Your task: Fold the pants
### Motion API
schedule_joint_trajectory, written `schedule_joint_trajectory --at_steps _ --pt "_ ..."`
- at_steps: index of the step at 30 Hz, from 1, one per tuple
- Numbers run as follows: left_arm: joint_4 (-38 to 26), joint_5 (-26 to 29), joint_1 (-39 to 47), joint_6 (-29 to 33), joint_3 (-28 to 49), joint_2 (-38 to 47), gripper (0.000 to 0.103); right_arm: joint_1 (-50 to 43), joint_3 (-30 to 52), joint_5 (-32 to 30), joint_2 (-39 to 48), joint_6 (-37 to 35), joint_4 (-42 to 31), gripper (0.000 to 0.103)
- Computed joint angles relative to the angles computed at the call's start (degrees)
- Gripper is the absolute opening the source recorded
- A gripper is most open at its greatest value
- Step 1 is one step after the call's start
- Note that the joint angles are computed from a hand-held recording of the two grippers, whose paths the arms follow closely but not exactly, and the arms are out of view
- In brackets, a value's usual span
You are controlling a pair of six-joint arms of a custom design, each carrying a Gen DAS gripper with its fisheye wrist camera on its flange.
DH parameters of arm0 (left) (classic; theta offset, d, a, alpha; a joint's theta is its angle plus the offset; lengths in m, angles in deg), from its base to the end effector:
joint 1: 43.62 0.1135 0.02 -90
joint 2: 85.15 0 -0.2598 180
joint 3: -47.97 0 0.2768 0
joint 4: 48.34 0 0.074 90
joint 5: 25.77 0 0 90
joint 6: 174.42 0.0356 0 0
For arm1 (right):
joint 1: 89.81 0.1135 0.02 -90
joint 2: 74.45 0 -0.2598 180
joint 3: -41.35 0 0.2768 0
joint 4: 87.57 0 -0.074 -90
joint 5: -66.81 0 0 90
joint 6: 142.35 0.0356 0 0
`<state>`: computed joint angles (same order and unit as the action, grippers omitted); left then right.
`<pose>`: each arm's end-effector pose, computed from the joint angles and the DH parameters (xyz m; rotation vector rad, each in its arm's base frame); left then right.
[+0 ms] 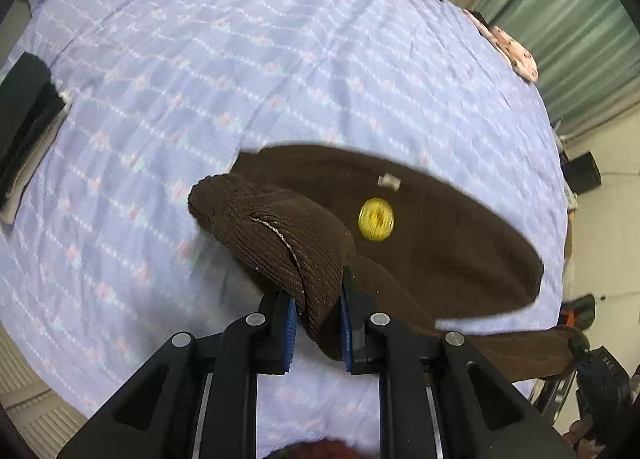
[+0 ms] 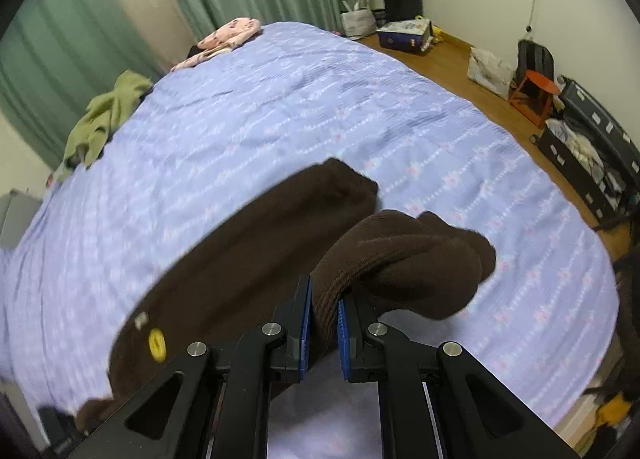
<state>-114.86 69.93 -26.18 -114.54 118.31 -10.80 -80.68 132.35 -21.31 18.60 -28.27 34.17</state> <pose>0.2515 0.0753 0.2411 -1.1105 2.5798 -0.1922 0.3603 0.0567 0.2678 0.3537 2.6076 0.1579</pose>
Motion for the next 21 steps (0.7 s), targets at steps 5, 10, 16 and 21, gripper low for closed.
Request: schedule_joint_trajectory --at_steps 5,10,16,21 --pt "5.37 -0.85 0.58 -1.76 6.83 13.38 0.019 1.45 11.58 0.92 13.49 1.99 1.38 0.012" --pt "8.45 -1.06 1.02 -3.37 11.53 23.91 0.019 2.95 24.43 1.67 27.22 0.54 -0.04 0.012" --pt "9.34 -2.90 0.59 -2.39 16.16 31.30 0.036 4.09 36.68 1.90 38.80 -1.91 -2.49 0.012" --pt "8.64 -2.33 0.74 -0.52 18.01 31.98 0.072 4.26 41.10 2.77 42.57 -2.86 -4.23 0.042"
